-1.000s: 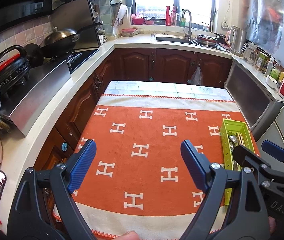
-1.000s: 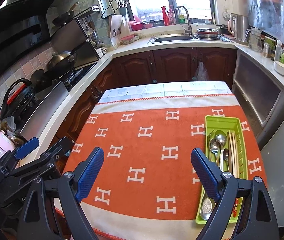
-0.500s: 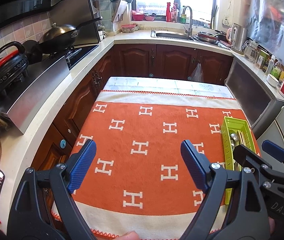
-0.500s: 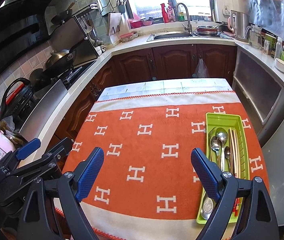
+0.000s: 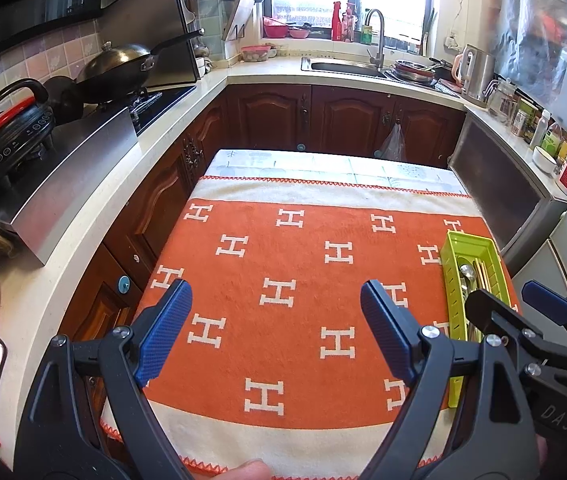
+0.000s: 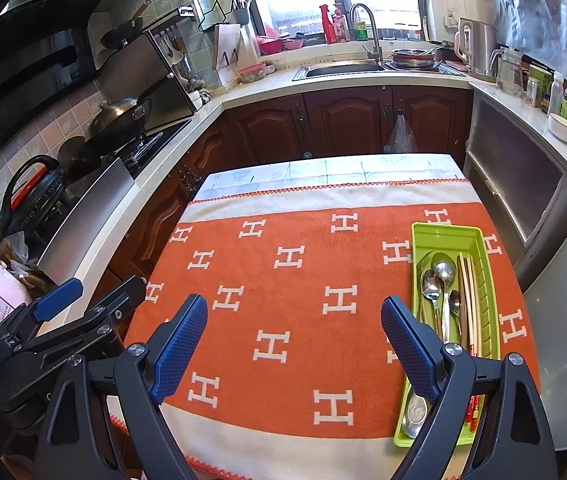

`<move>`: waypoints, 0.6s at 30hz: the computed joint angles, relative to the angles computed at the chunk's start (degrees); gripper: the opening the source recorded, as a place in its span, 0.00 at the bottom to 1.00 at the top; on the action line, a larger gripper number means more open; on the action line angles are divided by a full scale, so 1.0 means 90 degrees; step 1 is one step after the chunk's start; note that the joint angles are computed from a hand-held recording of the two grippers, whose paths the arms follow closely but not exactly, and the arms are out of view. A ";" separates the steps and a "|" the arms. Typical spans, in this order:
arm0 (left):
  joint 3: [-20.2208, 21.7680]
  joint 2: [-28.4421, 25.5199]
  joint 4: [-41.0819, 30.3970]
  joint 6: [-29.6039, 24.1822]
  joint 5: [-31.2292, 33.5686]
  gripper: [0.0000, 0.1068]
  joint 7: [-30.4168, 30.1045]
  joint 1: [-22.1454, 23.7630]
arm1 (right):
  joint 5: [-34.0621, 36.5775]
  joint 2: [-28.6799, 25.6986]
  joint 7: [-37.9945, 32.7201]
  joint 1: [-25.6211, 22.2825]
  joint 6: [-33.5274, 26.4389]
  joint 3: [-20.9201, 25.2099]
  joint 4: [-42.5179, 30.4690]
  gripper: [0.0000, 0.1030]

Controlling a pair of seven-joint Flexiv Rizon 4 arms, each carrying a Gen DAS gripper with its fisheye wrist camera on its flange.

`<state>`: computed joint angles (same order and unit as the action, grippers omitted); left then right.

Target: Organize utensils

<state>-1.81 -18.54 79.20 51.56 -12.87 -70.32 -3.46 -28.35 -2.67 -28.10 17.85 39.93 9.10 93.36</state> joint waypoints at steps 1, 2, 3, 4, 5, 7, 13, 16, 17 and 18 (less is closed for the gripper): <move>-0.0001 -0.0001 -0.0001 -0.0004 0.0001 0.79 0.0000 0.0000 | 0.0005 0.0000 -0.0001 -0.0003 0.0007 0.0000 0.0007 0.87; 0.0001 0.0005 -0.0002 -0.0017 0.0000 0.79 0.0000 0.0004 | 0.0002 -0.0006 -0.0003 0.0009 -0.0039 0.0003 -0.0037 0.87; 0.0001 -0.0001 0.0000 -0.0027 0.0003 0.79 -0.0010 0.0002 | -0.0007 -0.0004 0.0014 0.0009 -0.0023 0.0007 -0.0007 0.87; 0.0001 -0.0001 0.0006 -0.0035 -0.0002 0.79 -0.0009 0.0005 | -0.0007 -0.0005 0.0019 0.0007 -0.0006 0.0008 0.0015 0.87; 0.0001 -0.0001 0.0011 -0.0040 -0.0009 0.79 -0.0004 0.0013 | -0.0016 -0.0009 0.0038 0.0012 0.0005 0.0012 0.0034 0.87; 0.0002 -0.0003 0.0017 -0.0038 -0.0008 0.79 -0.0006 0.0014 | -0.0028 -0.0012 0.0061 0.0018 0.0031 0.0018 0.0066 0.87; -0.0004 -0.0013 0.0010 -0.0051 -0.0026 0.79 0.0007 0.0027 | -0.0037 -0.0020 0.0077 0.0032 0.0010 0.0014 0.0052 0.87; -0.0001 -0.0014 0.0038 -0.0045 -0.0032 0.79 0.0010 0.0031 | -0.0027 -0.0023 0.0088 0.0038 0.0019 0.0020 0.0074 0.87; 0.0000 -0.0013 0.0048 -0.0040 -0.0034 0.79 0.0012 0.0033 | -0.0031 -0.0032 0.0097 0.0044 0.0020 0.0023 0.0079 0.87; 0.0000 -0.0010 0.0061 -0.0035 -0.0039 0.79 0.0016 0.0036 | -0.0028 -0.0038 0.0100 0.0048 0.0025 0.0023 0.0084 0.87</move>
<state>-1.81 -18.63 79.75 51.25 -13.22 -70.18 -3.14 -28.61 -3.02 -27.20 18.29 40.16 9.31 94.11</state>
